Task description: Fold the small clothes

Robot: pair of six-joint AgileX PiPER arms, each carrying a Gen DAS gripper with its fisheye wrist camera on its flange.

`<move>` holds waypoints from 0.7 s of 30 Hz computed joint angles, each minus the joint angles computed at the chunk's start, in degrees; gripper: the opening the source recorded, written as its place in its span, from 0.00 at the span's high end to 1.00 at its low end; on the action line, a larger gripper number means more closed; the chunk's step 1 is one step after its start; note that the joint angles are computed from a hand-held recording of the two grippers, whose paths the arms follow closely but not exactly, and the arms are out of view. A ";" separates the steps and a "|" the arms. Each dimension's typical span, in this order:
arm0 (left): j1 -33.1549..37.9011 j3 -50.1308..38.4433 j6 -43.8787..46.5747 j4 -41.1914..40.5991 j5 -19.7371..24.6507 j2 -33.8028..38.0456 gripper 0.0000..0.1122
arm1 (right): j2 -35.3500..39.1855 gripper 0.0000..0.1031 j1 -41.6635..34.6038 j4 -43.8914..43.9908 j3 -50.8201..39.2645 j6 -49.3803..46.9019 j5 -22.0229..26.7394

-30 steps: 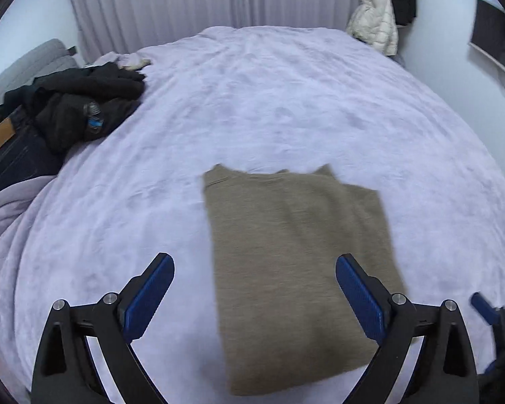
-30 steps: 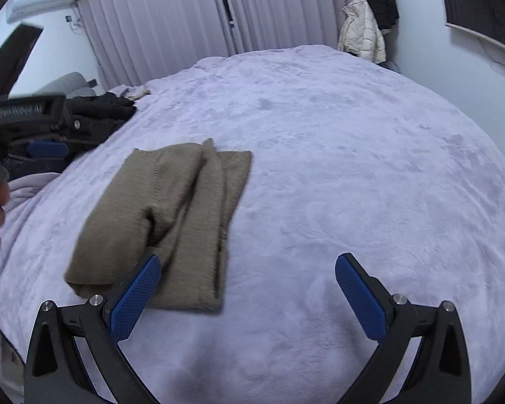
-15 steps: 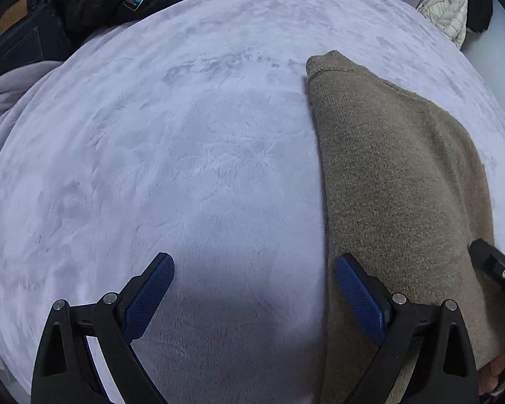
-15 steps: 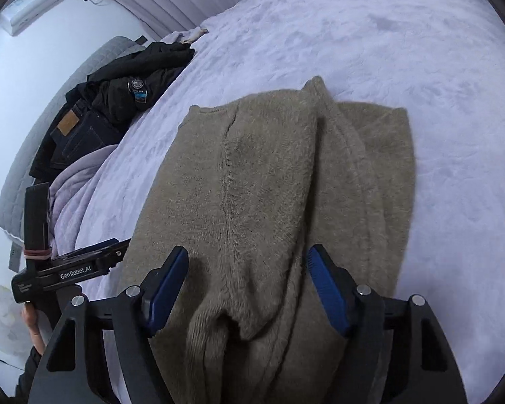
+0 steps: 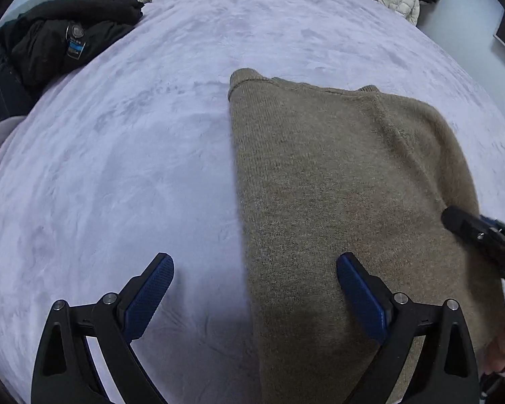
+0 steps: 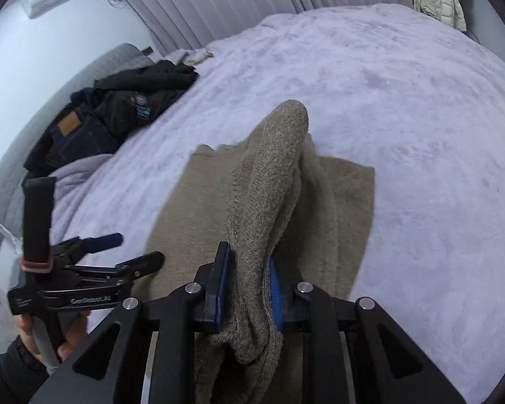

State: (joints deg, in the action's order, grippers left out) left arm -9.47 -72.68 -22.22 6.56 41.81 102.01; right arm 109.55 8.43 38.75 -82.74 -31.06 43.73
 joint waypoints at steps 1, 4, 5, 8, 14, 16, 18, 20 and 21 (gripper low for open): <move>0.41 -0.16 1.07 -1.19 0.38 -0.19 0.11 | 1.18 0.77 -1.05 0.81 -0.23 -0.03 0.56; 0.92 0.47 1.46 -1.04 1.31 -2.50 0.11 | 0.65 0.77 -4.59 10.16 2.76 -7.37 1.62; 0.51 0.57 -0.20 1.14 1.57 -2.97 0.11 | -0.30 0.78 -4.11 9.95 3.58 -8.08 0.46; -2.47 -0.22 -4.10 7.59 3.32 -0.90 0.09 | 1.04 0.65 -2.63 5.48 2.08 -4.51 -0.42; 0.10 7.48 -3.03 6.67 0.82 -12.36 0.09 | -10.81 0.59 -0.73 -4.31 10.17 2.23 -8.20; -0.71 11.38 -4.46 8.63 -0.93 -16.04 0.09 | -18.65 0.53 0.28 -1.40 16.57 -6.08 -9.87; -4.01 13.87 -9.12 14.37 -0.82 -16.19 0.09 | -24.18 0.45 1.57 4.47 21.99 -16.34 -9.68; -6.03 15.27 -10.17 16.06 -1.48 -13.91 0.09 | -26.88 0.44 4.01 6.16 26.34 -21.76 -11.35; -6.83 16.16 -12.37 17.64 -1.86 -12.83 0.09 | -26.58 0.44 4.67 7.02 27.66 -24.04 -11.73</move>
State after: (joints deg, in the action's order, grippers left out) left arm -16.30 -56.52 -34.59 24.20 39.94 89.18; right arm 82.97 13.09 45.76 -55.08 -55.09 32.00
